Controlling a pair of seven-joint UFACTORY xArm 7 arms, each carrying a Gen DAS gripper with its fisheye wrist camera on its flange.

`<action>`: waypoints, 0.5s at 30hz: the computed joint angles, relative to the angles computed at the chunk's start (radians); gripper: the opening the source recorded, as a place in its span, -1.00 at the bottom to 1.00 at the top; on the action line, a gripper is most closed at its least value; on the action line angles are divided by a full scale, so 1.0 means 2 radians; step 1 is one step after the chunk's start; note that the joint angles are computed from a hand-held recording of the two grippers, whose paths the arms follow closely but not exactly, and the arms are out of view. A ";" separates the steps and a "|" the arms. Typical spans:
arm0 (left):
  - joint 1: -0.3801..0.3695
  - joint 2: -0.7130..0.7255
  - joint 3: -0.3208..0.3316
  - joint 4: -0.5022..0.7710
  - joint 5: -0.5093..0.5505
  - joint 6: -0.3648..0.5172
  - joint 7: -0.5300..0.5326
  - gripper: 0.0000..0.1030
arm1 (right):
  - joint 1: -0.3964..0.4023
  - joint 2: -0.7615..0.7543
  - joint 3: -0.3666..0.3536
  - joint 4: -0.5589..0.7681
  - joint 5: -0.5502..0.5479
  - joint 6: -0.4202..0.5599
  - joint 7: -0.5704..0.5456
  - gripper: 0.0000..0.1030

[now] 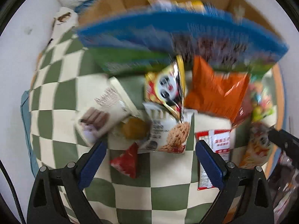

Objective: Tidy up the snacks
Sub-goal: 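Move both tools back to the snack pile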

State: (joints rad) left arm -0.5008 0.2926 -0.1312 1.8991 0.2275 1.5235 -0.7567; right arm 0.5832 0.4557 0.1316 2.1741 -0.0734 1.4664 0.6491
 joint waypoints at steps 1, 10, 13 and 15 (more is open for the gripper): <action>-0.001 0.008 -0.001 -0.001 0.002 -0.003 0.007 0.90 | -0.001 -0.014 0.000 -0.030 0.002 -0.005 0.007 0.42; -0.009 0.057 0.007 0.008 -0.007 -0.030 0.043 -0.01 | 0.024 -0.008 -0.001 -0.085 -0.064 0.004 0.046 0.62; -0.005 0.026 0.005 -0.033 -0.015 -0.054 0.035 -0.09 | 0.026 -0.011 -0.001 -0.104 -0.065 -0.003 0.060 0.23; 0.005 -0.005 -0.001 -0.074 -0.043 -0.068 0.029 -0.09 | 0.026 -0.023 0.003 -0.119 -0.065 -0.008 0.058 0.16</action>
State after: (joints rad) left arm -0.4900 0.2833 -0.1339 1.7514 0.1410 1.3871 -0.6991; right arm 0.6346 0.4106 0.1379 1.9357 -0.2028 1.4506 0.7660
